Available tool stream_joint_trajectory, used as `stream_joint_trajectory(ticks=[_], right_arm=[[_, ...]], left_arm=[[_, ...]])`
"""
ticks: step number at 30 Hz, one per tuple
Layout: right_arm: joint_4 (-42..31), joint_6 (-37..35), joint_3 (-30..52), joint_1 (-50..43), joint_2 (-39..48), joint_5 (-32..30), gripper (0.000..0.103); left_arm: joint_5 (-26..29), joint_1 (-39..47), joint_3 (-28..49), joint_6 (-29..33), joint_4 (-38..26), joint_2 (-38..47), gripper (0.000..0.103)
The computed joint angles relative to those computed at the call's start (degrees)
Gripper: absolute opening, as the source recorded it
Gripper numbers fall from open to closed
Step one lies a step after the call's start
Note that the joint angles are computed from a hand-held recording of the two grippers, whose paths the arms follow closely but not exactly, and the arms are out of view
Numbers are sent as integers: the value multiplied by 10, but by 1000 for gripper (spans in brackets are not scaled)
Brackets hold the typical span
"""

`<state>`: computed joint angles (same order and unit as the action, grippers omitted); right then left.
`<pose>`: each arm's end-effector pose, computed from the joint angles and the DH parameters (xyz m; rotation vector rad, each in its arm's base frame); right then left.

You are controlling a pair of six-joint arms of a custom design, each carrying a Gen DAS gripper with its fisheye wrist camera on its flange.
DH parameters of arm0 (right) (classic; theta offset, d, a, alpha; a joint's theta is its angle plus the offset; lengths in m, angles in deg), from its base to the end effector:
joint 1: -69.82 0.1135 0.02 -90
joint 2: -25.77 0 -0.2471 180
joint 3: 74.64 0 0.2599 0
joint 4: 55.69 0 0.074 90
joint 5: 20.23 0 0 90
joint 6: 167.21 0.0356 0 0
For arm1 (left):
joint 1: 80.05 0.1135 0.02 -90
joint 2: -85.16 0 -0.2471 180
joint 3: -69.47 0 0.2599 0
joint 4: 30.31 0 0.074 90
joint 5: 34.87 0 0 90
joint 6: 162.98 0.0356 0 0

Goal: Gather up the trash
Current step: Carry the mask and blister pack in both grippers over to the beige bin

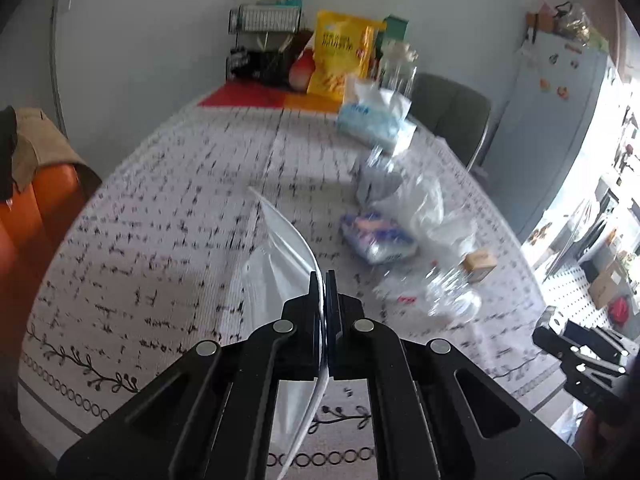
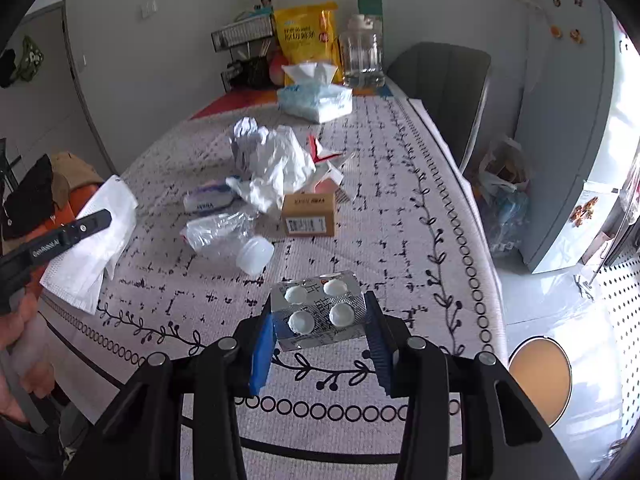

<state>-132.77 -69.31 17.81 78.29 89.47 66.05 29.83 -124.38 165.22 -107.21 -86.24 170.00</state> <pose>0.2086 0.0334 0.3782 -0.0420 2.4223 0.2091 0.2453 -0.2183 0.3337 -0.0103 2.2725 -0.2000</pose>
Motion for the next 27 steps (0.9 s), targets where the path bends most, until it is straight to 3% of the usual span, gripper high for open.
stream_joint_trajectory(ticks=[6, 17, 23, 27], right_arm=[[-12, -30, 12, -56, -22, -17, 41], [-58, -133, 63, -251, -26, -83, 41], [-77, -193, 73, -378, -19, -119, 41], [-77, -219, 71, -441, -13, -140, 41]], left_arm=[[-12, -22, 68, 25, 7, 33, 3], [3, -84, 220, 54, 36, 151, 3], [45, -115, 356, 73, 30, 259, 3], [93, -126, 515, 62, -17, 376, 3]])
